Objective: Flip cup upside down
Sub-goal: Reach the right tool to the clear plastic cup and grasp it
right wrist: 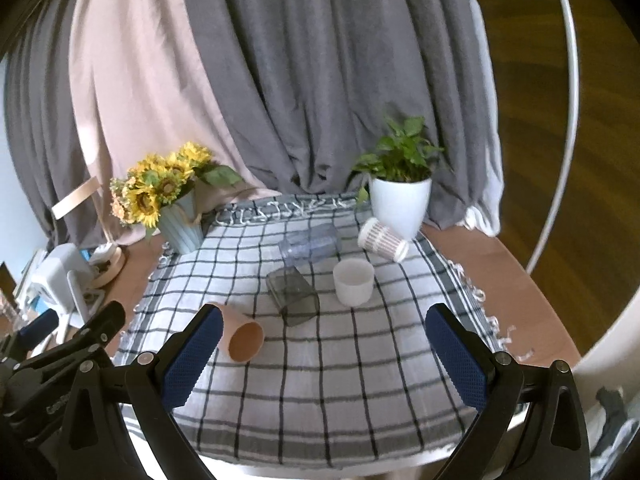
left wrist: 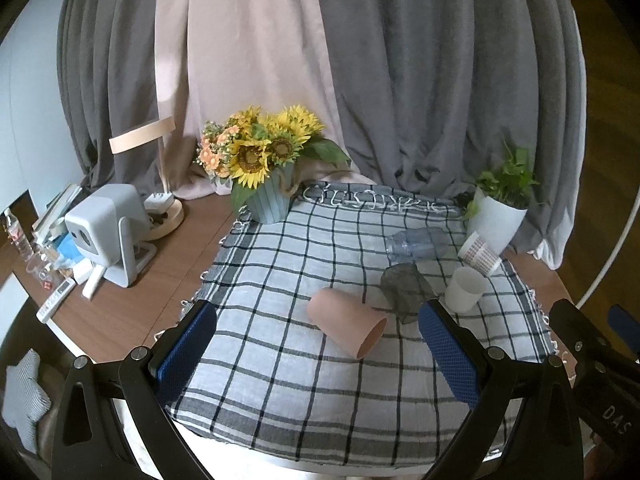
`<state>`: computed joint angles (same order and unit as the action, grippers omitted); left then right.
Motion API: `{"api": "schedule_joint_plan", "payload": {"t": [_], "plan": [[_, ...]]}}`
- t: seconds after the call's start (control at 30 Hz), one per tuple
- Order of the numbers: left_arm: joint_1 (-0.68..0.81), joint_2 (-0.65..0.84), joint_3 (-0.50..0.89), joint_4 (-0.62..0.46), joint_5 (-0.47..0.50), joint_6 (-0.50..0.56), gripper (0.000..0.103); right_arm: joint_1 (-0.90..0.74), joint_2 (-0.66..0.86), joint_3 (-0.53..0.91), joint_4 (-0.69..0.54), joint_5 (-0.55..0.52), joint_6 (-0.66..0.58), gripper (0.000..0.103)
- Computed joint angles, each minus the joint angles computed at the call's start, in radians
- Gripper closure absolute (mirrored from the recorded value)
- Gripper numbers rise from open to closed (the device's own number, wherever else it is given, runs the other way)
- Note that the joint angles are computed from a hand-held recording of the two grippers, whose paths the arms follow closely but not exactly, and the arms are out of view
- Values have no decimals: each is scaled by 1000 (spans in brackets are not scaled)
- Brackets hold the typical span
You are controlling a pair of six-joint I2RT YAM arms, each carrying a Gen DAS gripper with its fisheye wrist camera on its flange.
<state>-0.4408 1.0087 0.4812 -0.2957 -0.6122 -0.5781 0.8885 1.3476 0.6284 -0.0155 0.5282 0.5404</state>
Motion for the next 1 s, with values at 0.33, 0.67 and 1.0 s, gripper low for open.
{"api": "schedule_joint_plan", "payload": {"t": [0.33, 0.67, 1.0], "plan": [[72, 282, 122, 118, 3, -10, 0, -209, 210, 140, 108, -240, -167, 1], [287, 657, 403, 233, 329, 347, 0, -309, 485, 415, 30, -349, -131, 1], [392, 1182, 1044, -43, 687, 848, 0, -331, 709, 672, -221, -131, 376, 1]]}}
